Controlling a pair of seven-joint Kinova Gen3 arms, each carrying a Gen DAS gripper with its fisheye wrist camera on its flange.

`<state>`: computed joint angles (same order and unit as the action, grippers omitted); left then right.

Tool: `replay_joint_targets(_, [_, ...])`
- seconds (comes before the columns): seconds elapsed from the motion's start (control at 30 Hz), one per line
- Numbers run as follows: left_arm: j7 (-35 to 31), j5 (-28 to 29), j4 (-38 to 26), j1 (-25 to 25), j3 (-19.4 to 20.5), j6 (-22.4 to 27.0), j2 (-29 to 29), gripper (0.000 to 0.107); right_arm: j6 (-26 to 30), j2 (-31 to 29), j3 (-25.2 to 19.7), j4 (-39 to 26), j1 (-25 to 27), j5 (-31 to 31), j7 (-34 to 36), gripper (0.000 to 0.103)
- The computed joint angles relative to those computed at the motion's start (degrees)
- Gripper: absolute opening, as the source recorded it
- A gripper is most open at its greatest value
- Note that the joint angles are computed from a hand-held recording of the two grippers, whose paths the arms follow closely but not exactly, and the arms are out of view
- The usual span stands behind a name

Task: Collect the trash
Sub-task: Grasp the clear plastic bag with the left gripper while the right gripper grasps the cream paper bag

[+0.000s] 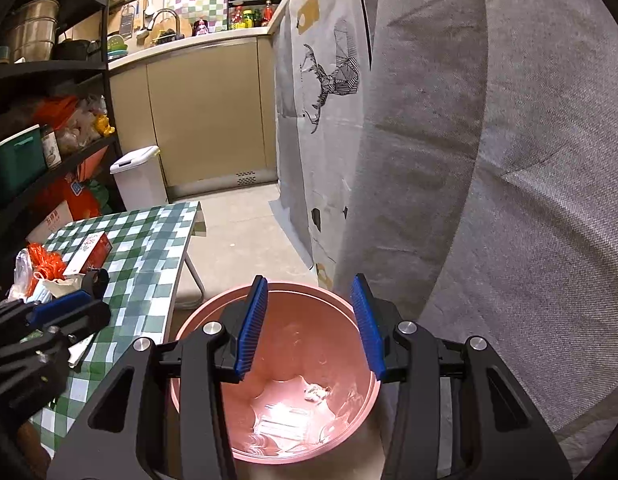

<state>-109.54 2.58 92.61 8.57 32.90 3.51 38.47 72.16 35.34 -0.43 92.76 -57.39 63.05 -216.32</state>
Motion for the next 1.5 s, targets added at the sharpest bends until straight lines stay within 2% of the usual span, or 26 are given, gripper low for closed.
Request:
replay_joint_targets(0.3, [1.1, -1.7, 4.6, -7.4, 4.9, -2.8, -3.6, 0.030, 1.7, 0.5, -0.1, -1.7, -1.8, 1.6, 0.4, 0.043])
replay_joint_targets(0.5, [0.0, -2.3, 4.3, -14.4, 8.5, 0.4, -6.5, 0.030, 1.7, 0.5, -0.1, -2.5, -3.2, 3.9, 1.4, 0.033])
replay_joint_targets(0.8, [-8.0, 1.0, 3.8, -27.4, 14.8, 1.3, -9.1, 0.030, 2.1, 0.7, -0.2, -3.5, -5.2, 7.7, -0.3, 0.019])
replay_joint_targets(0.9, [-9.5, 1.9, 3.3, -29.4, 14.0, 1.0, -8.9, 0.029, 1.3, 0.8, -0.4, -4.1, -5.2, 8.7, 0.2, 0.014])
replay_joint_targets(1.03, [-9.3, 3.4, 1.7, -29.9, 10.5, 1.0, -7.6, 0.027, -0.4, 1.2, -0.5, -5.2, -5.1, 9.7, 1.3, 0.006])
replay_joint_targets(1.33, [-10.0, 7.4, -4.0, -28.3, 2.4, 5.7, -3.0, 0.024, -5.9, 5.6, 1.4, -12.6, -4.4, 8.7, 11.0, 0.008])
replay_joint_targets(1.4, [-10.9, 7.9, -4.2, -27.4, 0.8, 5.3, -2.5, 0.024, -8.3, 6.5, 1.9, -14.2, -3.8, 7.7, 13.4, 0.008])
replay_joint_targets(1.47, [-11.2, 8.3, -6.1, -26.4, -1.0, 7.0, -1.1, 0.024, -10.4, 7.1, 2.8, -15.1, -3.6, 7.1, 14.6, 0.008])
replay_joint_targets(1.5, [-11.7, 8.7, -6.6, -26.2, -1.2, 7.4, -0.7, 0.024, -11.8, 7.5, 3.1, -15.7, -3.3, 6.7, 15.5, 0.011])
